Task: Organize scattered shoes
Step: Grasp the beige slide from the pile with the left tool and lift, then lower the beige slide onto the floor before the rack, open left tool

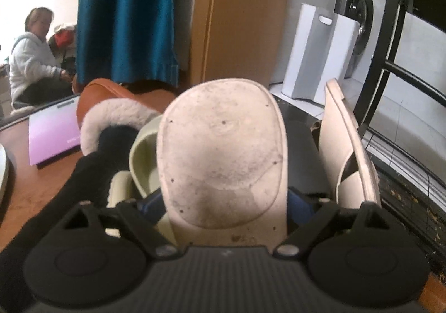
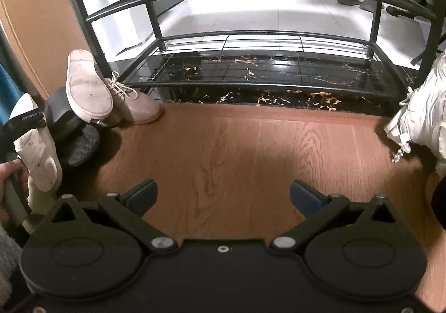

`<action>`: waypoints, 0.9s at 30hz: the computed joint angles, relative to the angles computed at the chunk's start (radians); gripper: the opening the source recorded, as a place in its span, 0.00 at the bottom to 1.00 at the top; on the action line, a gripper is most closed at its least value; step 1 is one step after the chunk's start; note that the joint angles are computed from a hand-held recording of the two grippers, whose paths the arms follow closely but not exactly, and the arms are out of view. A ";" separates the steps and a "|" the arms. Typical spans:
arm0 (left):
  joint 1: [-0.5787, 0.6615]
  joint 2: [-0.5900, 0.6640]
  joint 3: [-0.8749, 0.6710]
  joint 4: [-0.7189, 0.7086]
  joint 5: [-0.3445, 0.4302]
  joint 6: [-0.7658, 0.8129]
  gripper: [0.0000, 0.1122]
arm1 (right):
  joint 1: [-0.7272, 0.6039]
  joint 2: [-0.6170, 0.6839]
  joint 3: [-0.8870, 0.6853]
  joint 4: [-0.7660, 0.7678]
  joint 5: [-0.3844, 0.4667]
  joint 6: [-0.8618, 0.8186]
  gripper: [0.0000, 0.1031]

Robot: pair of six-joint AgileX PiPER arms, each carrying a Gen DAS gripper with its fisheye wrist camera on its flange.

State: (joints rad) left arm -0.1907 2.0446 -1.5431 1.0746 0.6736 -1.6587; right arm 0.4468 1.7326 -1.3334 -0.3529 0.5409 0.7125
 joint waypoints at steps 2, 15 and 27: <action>0.005 -0.012 0.020 0.016 -0.019 -0.031 0.76 | 0.004 -0.003 0.002 -0.014 -0.005 0.012 1.00; -0.141 -0.253 0.210 0.029 -0.116 0.030 0.75 | -0.014 -0.052 0.033 -0.025 -0.037 0.067 1.00; -0.355 -0.050 0.079 -0.290 -0.325 0.474 0.75 | -0.079 -0.070 0.071 -0.155 0.018 0.368 1.00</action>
State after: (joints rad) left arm -0.5452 1.9949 -1.4646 0.7841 0.3484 -1.1844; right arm 0.3679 1.6624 -1.2625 -0.5080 0.5588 1.0803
